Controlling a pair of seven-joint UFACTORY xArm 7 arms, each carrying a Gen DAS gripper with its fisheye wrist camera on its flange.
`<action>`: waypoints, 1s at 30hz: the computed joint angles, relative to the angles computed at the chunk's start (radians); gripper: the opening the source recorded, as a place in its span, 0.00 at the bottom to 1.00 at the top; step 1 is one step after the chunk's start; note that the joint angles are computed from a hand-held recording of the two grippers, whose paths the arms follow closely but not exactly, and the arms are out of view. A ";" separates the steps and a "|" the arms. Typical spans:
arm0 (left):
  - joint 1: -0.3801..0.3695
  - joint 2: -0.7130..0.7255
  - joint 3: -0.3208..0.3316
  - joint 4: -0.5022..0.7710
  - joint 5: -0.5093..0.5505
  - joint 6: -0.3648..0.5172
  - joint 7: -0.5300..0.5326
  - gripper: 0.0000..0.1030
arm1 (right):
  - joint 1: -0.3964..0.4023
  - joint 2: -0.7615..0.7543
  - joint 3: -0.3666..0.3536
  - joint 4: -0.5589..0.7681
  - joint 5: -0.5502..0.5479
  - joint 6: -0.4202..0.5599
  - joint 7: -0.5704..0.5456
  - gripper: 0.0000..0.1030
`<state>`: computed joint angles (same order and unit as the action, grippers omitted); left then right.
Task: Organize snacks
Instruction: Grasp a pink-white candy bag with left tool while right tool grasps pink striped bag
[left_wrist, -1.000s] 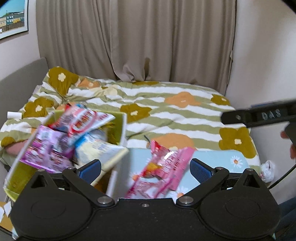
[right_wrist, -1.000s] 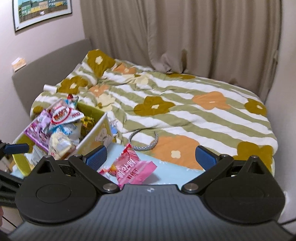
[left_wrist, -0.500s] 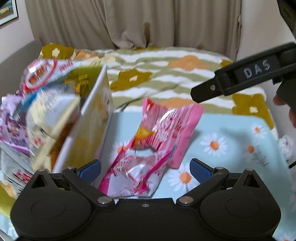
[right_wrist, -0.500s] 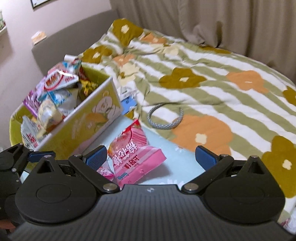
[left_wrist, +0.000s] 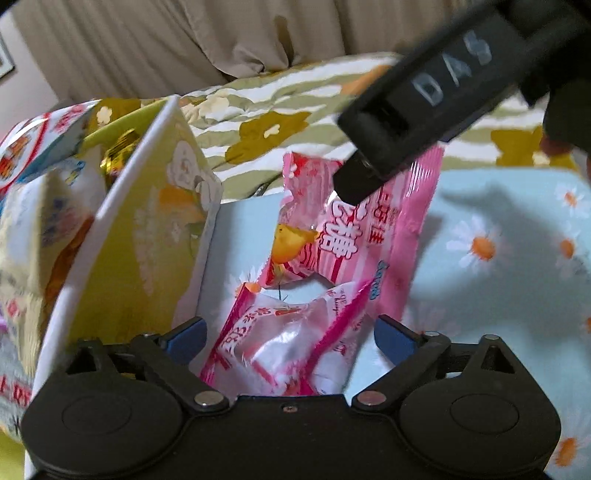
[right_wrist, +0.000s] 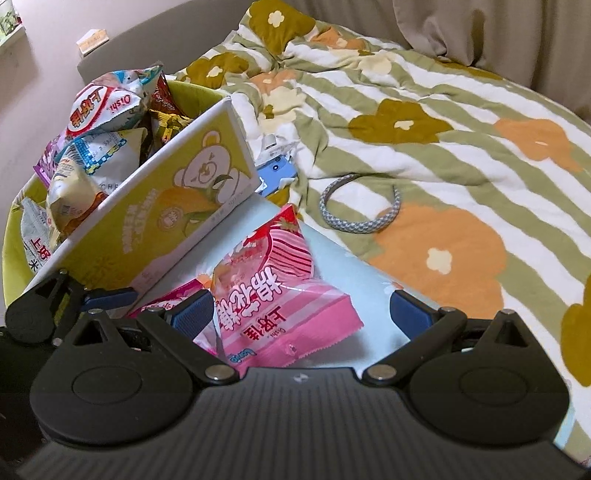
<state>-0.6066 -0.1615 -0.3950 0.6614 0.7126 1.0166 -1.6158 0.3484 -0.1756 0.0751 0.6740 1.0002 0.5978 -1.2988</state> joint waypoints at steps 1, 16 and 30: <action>0.004 0.012 0.006 0.001 0.000 -0.006 0.014 0.90 | 0.000 0.009 -0.001 0.006 0.001 0.004 -0.002 1.00; 0.042 -0.062 0.010 -0.081 -0.068 -0.152 0.062 0.63 | -0.023 0.117 0.042 0.087 -0.027 0.047 -0.010 1.00; 0.022 -0.105 -0.038 -0.084 -0.144 -0.103 0.025 0.60 | -0.048 0.219 0.083 0.172 -0.055 0.127 0.052 1.00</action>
<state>-0.5843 -0.2665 -0.4335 0.5775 0.5689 0.9134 -1.5913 0.3008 0.0430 0.1577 0.8464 0.9448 0.7252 -1.2467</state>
